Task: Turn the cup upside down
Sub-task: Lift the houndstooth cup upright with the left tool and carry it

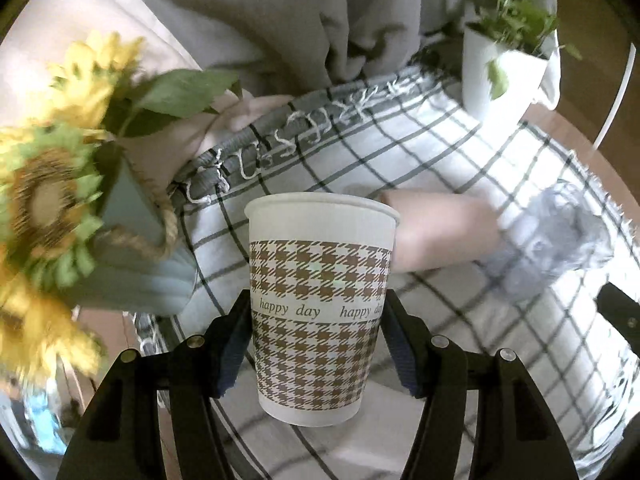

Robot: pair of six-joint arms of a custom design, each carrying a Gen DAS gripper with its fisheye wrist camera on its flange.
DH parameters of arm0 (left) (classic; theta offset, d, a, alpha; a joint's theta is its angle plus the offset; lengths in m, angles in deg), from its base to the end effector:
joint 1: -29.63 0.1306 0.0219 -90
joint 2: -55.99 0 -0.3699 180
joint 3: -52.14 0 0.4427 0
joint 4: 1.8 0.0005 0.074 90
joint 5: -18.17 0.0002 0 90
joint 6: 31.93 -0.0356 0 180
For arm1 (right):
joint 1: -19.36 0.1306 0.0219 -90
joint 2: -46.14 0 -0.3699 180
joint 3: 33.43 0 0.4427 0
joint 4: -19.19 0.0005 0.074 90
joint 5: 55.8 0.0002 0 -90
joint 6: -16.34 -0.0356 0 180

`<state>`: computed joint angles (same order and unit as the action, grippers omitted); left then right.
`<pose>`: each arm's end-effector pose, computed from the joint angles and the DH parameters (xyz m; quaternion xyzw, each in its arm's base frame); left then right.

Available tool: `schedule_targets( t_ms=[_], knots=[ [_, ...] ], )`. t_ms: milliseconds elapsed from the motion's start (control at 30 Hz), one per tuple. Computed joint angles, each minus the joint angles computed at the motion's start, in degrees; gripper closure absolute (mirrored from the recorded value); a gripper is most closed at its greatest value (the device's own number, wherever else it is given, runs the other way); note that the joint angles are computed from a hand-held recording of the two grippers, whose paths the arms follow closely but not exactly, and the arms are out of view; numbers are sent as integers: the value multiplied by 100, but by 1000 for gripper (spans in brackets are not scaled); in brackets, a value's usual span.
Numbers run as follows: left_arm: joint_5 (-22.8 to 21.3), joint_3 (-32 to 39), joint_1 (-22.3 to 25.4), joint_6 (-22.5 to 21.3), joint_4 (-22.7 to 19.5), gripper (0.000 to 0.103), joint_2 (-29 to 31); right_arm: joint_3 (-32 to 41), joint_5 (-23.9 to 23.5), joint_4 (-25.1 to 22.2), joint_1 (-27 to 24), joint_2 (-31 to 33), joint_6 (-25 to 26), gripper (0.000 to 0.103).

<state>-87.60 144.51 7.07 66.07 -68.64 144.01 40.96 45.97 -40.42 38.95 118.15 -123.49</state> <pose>0.4656 -0.1835 0.4377 0.0896 0.9585 0.0665 0.2623 0.3877 0.1297 0.4092 0.2769 0.9137 0.0789 0.2867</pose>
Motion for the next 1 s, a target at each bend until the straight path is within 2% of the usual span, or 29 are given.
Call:
schedule_targets(
  t_ms=[67,233,500,567,833,1000],
  knots=[
    [-92,-114,-193,296,-26,42,-172,-3,-269,-37,-176,-78,377,1],
    [-468,-256,-787,1364,-230,42,-467,-11,-787,-245,-602,-220,1440,1],
    [-955,-241,-1666,3439,-823,42,-482,110,-1494,-469,-1336,-278,3483,1],
    [-958,-235,-1819,3895,-917,42,-456,149,-1599,-526,-1510,-255,3925,1],
    [-996,-196,-2316,5258,-1213,42,-278,188,-1973,-661,-1966,-249,5216,1],
    [-842,-313,-2482,5949,-1227,42,-241,152,-2076,-741,-2146,-260,5748,1]
  ],
)
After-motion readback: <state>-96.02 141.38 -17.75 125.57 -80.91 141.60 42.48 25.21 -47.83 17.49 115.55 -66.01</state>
